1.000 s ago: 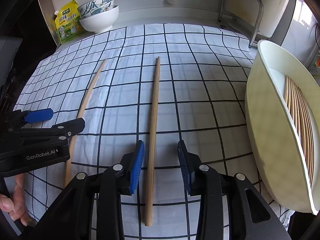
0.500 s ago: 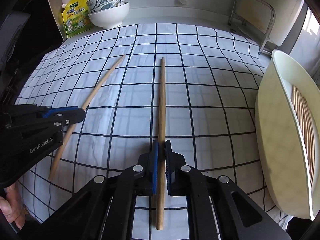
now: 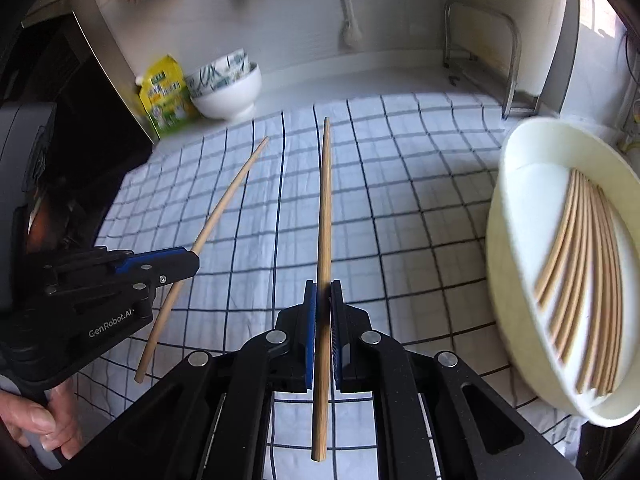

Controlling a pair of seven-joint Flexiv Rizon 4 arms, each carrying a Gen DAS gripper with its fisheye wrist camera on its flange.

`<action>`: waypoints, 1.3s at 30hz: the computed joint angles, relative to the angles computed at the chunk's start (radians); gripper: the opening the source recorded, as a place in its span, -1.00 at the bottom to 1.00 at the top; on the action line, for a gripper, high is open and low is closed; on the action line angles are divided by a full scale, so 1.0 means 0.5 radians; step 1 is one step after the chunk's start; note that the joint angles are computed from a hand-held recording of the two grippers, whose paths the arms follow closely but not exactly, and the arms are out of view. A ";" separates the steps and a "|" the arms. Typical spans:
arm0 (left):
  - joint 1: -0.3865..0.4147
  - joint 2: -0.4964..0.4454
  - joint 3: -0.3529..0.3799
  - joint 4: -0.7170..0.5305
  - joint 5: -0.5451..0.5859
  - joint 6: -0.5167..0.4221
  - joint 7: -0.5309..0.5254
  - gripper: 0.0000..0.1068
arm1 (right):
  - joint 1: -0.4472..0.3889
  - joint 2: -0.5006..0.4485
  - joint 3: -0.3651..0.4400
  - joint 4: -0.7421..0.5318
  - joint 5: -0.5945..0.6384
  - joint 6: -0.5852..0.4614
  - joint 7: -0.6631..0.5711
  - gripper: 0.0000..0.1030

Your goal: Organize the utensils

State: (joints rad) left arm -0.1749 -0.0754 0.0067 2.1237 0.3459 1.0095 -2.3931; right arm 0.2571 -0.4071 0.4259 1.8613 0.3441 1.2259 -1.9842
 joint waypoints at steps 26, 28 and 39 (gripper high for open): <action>-0.385 -1.104 -0.035 -1.533 -0.409 -0.111 0.687 -0.86 | -0.384 -0.197 -0.383 -0.408 -0.183 -0.189 0.301 -0.87; -0.408 -1.159 -0.020 -1.591 -0.446 -0.154 0.731 -0.86 | -0.421 -0.234 -0.357 -0.432 -0.180 -0.224 0.294 -0.87; -0.480 -1.239 0.087 -1.688 -0.475 -0.291 0.655 0.03 | -0.479 -0.297 -0.329 -0.488 -0.173 -0.266 0.296 -0.65</action>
